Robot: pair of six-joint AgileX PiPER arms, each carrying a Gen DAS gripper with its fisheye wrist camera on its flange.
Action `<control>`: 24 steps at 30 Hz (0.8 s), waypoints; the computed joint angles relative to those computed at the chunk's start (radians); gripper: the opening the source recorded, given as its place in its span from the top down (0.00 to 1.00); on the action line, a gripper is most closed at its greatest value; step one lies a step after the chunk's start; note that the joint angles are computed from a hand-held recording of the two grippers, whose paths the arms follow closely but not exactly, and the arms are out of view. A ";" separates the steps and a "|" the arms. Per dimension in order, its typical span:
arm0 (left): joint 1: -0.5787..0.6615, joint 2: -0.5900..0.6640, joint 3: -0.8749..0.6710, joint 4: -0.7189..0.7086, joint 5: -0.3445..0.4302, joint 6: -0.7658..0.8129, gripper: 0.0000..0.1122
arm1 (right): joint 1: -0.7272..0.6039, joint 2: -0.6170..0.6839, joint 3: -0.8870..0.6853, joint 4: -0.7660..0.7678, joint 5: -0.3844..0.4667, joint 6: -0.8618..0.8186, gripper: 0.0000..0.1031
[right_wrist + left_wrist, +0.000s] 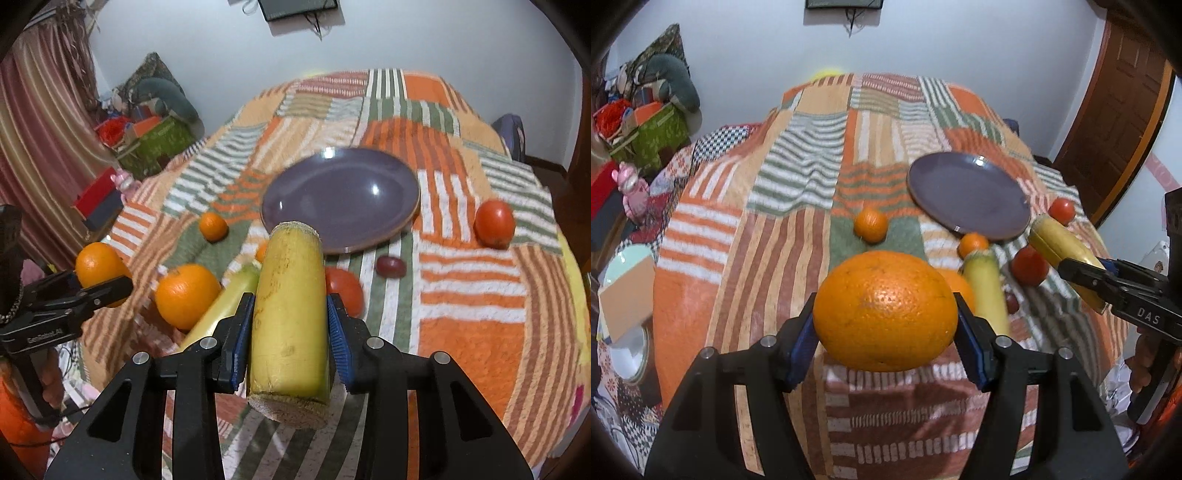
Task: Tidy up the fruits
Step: 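Carry the orange and corn cob in both grippers over the purple plate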
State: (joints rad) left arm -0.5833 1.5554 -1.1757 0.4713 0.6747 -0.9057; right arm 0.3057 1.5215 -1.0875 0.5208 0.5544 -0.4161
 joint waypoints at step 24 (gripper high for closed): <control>-0.003 0.248 -0.475 0.067 0.081 0.111 0.41 | -0.077 0.047 -0.177 0.050 -0.074 -0.097 0.66</control>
State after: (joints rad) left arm -0.5860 1.8029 -1.6508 0.5384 0.7561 -0.7951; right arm 0.2288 1.5686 -1.2650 0.5709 0.4805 -0.5131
